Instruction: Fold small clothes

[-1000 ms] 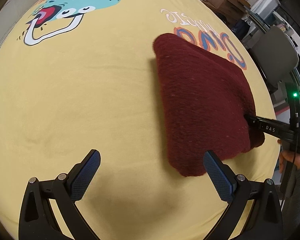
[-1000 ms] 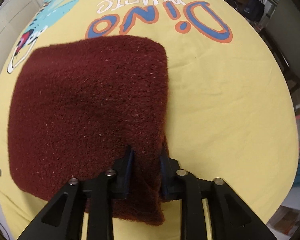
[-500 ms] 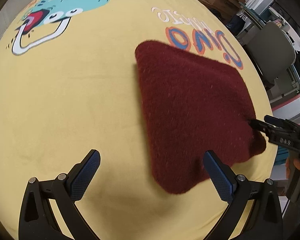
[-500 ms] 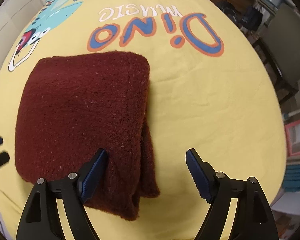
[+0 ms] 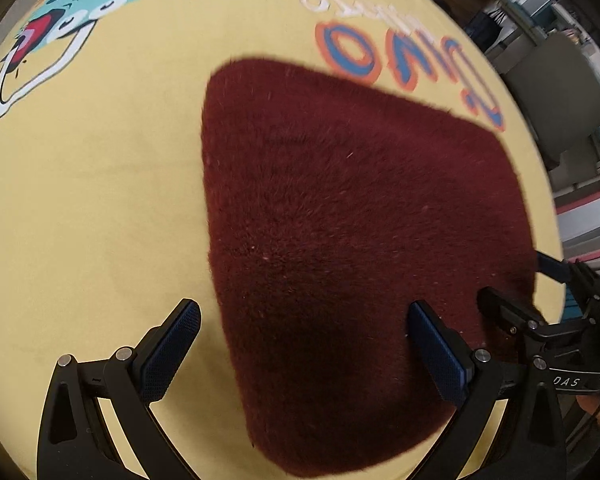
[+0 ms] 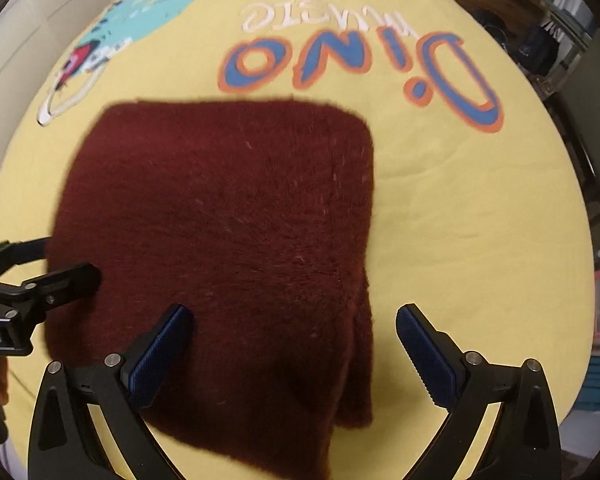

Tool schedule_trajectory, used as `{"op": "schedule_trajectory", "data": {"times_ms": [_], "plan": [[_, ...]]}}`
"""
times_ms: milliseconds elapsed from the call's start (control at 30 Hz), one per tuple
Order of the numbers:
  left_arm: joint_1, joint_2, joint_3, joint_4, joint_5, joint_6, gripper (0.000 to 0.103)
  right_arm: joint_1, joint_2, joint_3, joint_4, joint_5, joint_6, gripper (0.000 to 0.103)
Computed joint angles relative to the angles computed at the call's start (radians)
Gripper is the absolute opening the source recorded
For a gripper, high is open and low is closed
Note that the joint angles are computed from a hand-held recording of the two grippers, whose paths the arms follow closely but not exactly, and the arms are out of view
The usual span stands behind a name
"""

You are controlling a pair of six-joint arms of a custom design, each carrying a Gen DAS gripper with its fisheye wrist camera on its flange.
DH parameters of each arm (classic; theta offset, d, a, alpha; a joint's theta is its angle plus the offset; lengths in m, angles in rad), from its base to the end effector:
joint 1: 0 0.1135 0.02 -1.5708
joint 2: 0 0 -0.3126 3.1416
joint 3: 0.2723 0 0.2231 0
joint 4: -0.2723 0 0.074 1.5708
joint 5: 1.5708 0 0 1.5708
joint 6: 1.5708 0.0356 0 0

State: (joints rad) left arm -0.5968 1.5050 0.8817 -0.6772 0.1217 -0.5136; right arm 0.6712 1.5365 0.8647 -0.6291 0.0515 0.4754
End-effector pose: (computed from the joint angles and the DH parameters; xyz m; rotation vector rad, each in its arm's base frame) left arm 0.1945 -0.1374 0.2433 0.1473 2.9503 -0.3647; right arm 0.1922 0.1503 0.2336 -0.2718 2.8705 0.1499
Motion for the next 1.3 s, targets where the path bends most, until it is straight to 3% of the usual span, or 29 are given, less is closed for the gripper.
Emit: {"op": "schedule_trajectory", "data": {"times_ms": [167,433,600,633,733,867,967,1167,1300], "plan": [[0.009,0.034,-0.099,0.139,0.041,-0.037,0.102,-0.056,0.004,-0.129,0.168,-0.071,-0.054,0.103],[-0.062,0.045,-0.125,0.212,-0.048,-0.024,0.102,-0.170,0.018,-0.254,0.361,-0.251,-0.053,0.102],[-0.061,0.057,-0.124,0.240,-0.026,-0.009,0.084,-0.221,0.035,-0.274,0.394,-0.356,-0.019,0.094],[-0.057,0.057,-0.123,0.241,-0.016,0.004,0.078,-0.221,0.029,-0.274,0.398,-0.373,-0.017,0.082],[-0.040,0.050,-0.123,0.241,0.016,0.017,0.063,-0.188,0.001,-0.247,0.360,-0.363,-0.015,0.065],[-0.054,0.034,-0.096,0.208,0.007,0.047,0.052,-0.160,-0.037,-0.224,0.315,-0.340,0.020,0.049],[-0.030,0.001,-0.046,0.145,0.031,0.082,0.046,-0.123,-0.092,-0.191,0.259,-0.297,0.055,0.044],[0.006,-0.111,0.064,0.011,0.015,0.160,0.045,-0.054,-0.208,-0.066,0.123,-0.216,0.102,0.043],[0.089,-0.204,0.083,-0.067,0.019,0.235,0.045,0.031,-0.207,0.040,0.076,-0.158,0.144,0.043]]}}
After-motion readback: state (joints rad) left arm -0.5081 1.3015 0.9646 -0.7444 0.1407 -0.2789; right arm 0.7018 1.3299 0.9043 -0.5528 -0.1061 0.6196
